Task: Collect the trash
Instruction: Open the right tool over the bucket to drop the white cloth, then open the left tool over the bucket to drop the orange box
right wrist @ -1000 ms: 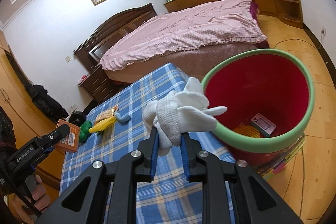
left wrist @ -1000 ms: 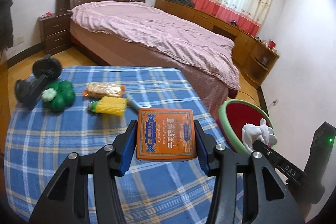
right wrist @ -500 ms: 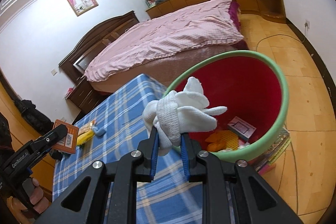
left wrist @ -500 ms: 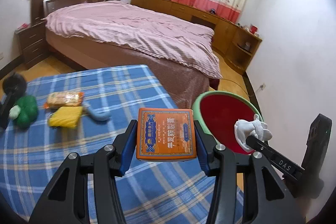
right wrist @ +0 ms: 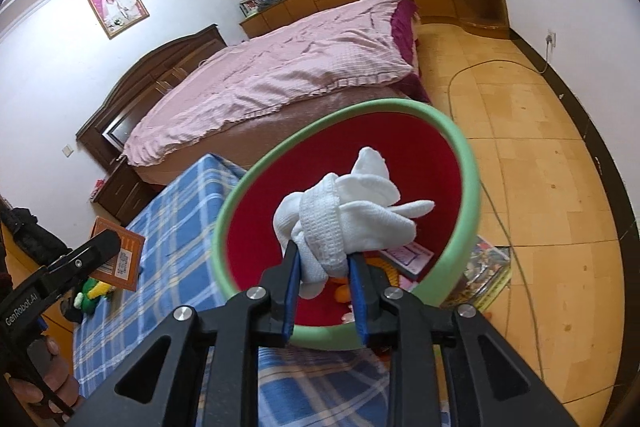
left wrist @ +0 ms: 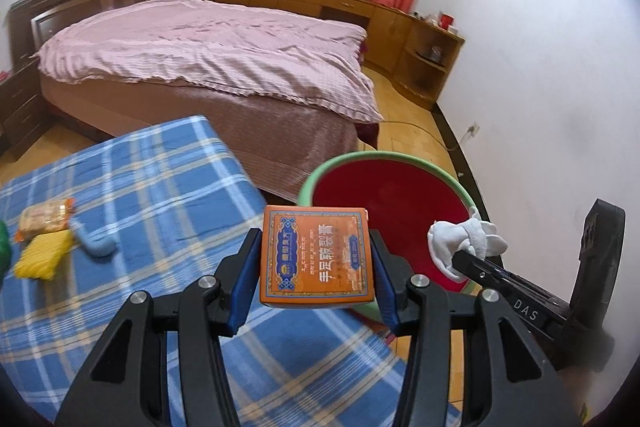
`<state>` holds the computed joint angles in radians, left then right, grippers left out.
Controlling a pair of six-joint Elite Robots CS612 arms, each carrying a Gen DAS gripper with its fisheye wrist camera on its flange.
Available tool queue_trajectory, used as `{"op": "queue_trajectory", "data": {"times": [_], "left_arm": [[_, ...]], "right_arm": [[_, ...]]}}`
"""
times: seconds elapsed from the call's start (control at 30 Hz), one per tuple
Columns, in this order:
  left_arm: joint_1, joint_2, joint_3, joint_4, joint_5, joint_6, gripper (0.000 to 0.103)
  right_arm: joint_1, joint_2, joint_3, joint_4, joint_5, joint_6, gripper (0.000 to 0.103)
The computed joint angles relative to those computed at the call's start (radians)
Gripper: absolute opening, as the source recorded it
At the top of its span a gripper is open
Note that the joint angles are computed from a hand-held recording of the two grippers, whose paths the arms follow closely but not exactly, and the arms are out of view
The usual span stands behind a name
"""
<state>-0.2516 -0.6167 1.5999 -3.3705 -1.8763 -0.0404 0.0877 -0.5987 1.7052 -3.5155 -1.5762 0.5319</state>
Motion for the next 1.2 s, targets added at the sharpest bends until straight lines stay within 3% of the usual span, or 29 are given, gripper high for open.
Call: {"op": "queue_trajectory", "data": {"times": [0.1,0.3,0.7,0.8,1.07,1.2], "left_arm": [[-0.010,0.009,-0.014,0.020,-0.008,0.012,0.051],[-0.021,0.031,-0.048,0.063,-0.024,0.030,0.051],[-0.038,0.058,-0.086,0.106,-0.042,0.064,0.052],[-0.039,0.061,-0.093,0.123,-0.065,0.069,0.056],[-0.043,0.056,-0.080,0.095,-0.057,0.070,0.060],[-0.036,0.047,-0.069,0.086,-0.047,0.049,0.060]], "right_arm": [[-0.007,0.003,0.001,0.001,0.000,0.005,0.027],[-0.020,0.006,0.007,-0.017,0.012,0.019,0.040],[-0.031,0.001,0.028,-0.070,0.008,0.056,0.040],[-0.034,0.002,0.030,-0.072,0.006,0.065,0.041],[-0.035,0.001,0.034,-0.075,0.005,0.071,0.042],[-0.033,0.000,0.034,-0.079,0.006,0.065,0.047]]}}
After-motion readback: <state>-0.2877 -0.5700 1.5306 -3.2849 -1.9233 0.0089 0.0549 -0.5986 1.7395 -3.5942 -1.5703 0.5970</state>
